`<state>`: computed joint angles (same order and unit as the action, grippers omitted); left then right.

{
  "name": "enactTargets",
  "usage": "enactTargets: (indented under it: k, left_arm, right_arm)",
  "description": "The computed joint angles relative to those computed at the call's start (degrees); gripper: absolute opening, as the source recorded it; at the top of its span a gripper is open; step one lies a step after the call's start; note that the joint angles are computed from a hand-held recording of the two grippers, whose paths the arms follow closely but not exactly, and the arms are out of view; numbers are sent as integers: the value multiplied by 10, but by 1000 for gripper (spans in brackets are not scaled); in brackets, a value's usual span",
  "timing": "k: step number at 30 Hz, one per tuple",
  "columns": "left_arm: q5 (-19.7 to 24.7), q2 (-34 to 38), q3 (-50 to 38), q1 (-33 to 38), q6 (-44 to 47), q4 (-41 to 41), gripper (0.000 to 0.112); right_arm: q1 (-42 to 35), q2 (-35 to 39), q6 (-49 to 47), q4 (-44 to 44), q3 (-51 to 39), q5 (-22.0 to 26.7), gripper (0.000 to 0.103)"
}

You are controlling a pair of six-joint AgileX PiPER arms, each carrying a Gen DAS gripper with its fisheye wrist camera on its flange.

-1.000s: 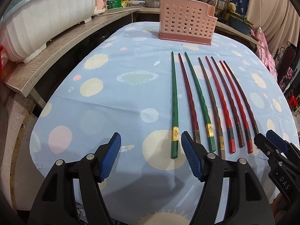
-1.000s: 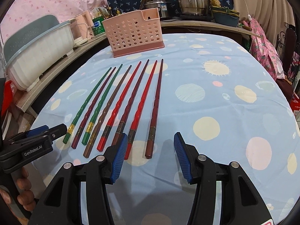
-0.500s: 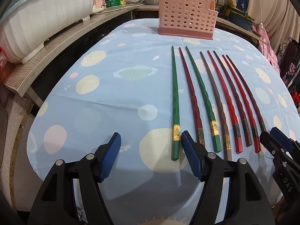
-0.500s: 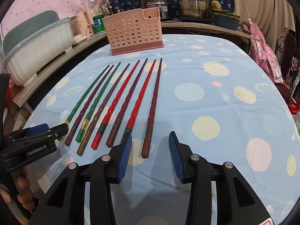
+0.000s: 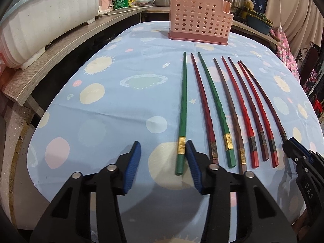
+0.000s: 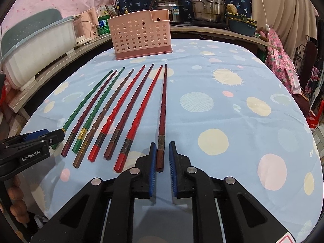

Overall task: Organize utensils
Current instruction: 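Grasp the green chopstick at its gold-banded end with the left tool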

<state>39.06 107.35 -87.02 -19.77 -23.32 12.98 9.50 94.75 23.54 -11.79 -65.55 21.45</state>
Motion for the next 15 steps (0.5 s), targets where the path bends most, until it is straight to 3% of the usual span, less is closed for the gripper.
enactTargets:
  k: [6, 15]
  left_arm:
    - [4, 1, -6, 6, 40, -39, 10]
    - [22, 1, -15, 7, 46, -48, 8]
  right_arm:
    - [-5, 0, -25, 27, -2, 3, 8]
    - [-8, -5, -45, 53, -2, 9, 8]
